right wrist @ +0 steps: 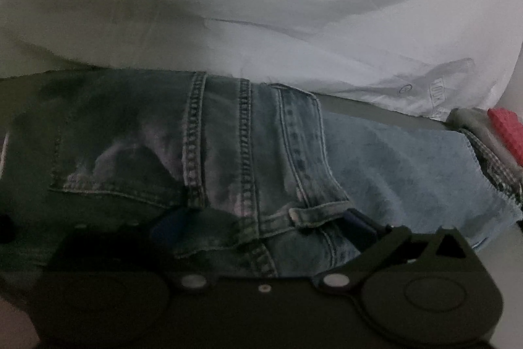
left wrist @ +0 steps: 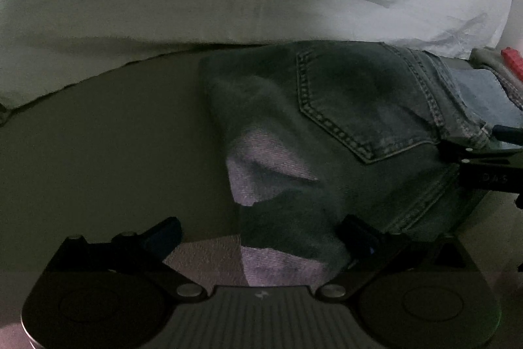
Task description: Fold clothes
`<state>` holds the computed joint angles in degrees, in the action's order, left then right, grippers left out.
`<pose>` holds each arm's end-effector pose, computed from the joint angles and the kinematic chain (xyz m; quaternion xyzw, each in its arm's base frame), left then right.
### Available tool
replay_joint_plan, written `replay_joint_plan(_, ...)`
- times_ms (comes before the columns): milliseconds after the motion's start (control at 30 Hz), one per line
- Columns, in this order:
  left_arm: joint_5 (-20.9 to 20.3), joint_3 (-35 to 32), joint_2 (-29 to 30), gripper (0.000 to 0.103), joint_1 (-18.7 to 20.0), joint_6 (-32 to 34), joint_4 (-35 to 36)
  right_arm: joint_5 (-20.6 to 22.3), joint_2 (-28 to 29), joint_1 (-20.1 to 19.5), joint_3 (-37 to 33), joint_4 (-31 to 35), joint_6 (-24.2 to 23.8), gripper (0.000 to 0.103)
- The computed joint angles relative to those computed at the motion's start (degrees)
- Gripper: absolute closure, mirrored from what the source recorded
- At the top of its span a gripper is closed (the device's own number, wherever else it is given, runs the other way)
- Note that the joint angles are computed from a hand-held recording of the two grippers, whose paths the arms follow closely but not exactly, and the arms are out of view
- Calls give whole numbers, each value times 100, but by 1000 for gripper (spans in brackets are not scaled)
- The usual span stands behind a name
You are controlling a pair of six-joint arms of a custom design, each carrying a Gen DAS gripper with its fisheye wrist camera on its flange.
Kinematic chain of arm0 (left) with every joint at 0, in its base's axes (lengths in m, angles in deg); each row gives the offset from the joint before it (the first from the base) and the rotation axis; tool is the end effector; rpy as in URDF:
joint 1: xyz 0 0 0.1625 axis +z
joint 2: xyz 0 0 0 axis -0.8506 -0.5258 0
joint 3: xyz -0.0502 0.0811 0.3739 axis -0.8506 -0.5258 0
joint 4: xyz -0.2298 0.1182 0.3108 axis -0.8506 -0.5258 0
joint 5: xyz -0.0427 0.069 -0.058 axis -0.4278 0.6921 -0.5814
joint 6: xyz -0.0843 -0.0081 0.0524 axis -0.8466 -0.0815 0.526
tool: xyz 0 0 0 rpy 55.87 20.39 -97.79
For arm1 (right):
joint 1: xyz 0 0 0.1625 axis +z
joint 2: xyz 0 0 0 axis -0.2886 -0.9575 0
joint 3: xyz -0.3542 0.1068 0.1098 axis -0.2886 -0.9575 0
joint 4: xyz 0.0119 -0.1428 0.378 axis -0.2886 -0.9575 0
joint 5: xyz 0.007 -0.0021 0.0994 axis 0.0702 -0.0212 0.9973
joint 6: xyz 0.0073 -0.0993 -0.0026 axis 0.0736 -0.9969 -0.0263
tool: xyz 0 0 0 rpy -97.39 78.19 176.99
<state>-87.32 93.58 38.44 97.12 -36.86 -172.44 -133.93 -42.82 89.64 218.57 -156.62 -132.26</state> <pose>-0.2596 -0.4675 -0.0406 0.2802 0.8866 -0.2307 0.2866 -0.0251 -0.4020 0.1941 0.1043 -0.7796 0.4104 0.4615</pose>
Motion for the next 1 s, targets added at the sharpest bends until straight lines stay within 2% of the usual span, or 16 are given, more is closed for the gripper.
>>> replay_joint_plan(167,-14,-61,-16,0,24,-168,187,779,-35,-456,197,-208,412,0)
replay_joint_plan(300,76,-157,32,0,7,-531,354,908,-228,-506,259,72,547,0)
replay_joint_plan(433,219,-194,88,0,-45,-831,440,1185,-172,-668,368,-168,550,0)
replay_joint_plan(667,-58,-694,-56,0,114,-1681,1627,1531,-273,-866,453,-55,681,0)
replay_joint_plan(800,-642,-882,-228,0,357,-1855,1812,1535,-261,-861,447,-65,687,0)
replay_joint_plan(933,-2391,-733,-538,0,1005,-1953,920,1564,-281,-882,470,-67,677,0)
replay_joint_plan(1000,-2913,-656,-582,0,1254,-2248,553,1534,-277,-865,467,-72,670,0)
